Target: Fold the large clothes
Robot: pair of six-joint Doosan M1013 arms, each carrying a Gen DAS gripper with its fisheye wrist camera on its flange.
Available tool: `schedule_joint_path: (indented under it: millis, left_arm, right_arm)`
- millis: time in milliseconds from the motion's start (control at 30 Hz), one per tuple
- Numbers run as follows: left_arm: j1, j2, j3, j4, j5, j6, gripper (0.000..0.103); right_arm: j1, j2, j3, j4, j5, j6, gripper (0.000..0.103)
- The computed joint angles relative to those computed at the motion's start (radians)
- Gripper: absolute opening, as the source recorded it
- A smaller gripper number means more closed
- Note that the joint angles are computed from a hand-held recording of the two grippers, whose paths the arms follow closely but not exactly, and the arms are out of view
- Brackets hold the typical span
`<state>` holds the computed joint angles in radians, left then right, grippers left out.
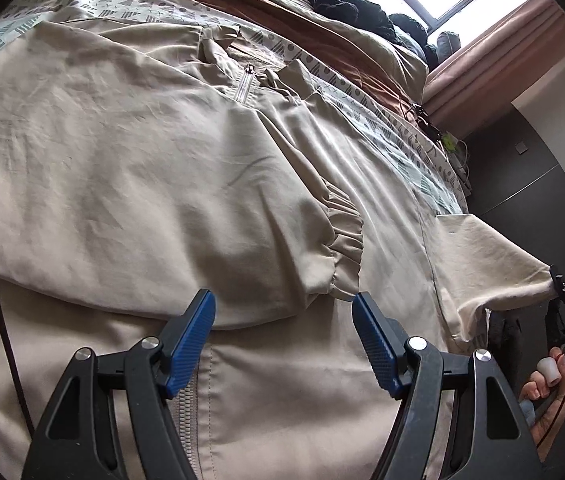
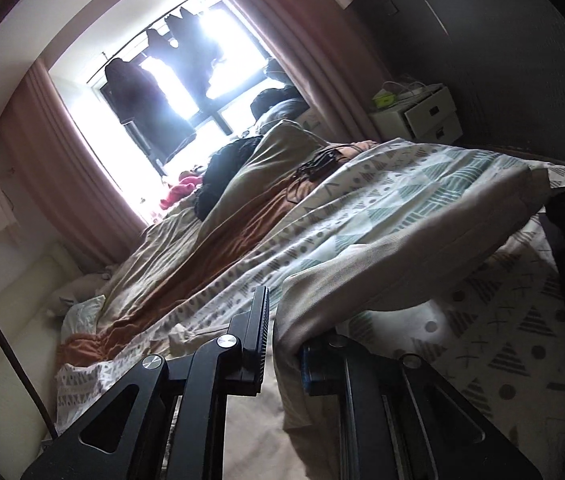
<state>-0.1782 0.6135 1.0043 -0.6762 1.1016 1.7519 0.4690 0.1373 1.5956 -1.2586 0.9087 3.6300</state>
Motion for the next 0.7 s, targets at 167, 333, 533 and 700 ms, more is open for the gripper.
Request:
schedule_joint_path:
  millis: [167, 333, 533, 700]
  left_arm:
    - [0.017, -0.008, 0.002, -0.046, 0.000, 0.014, 0.072]
    - [0.027, -0.006, 0.000, -0.057, 0.009, 0.006, 0.072]
    - [0.035, -0.003, -0.005, -0.068, 0.010, -0.006, 0.072]
    - [0.033, -0.006, 0.001, -0.051, 0.021, 0.001, 0.072]
  right_arm:
    - [-0.028, 0.004, 0.007, 0.011, -0.137, -0.034, 0.010]
    - [-0.053, 0.031, -0.018, 0.105, -0.221, -0.145, 0.010]
    - [-0.082, 0.064, -0.059, 0.341, -0.285, -0.362, 0.010]
    - [-0.117, 0.109, -0.121, 0.645, -0.286, -0.621, 0.011]
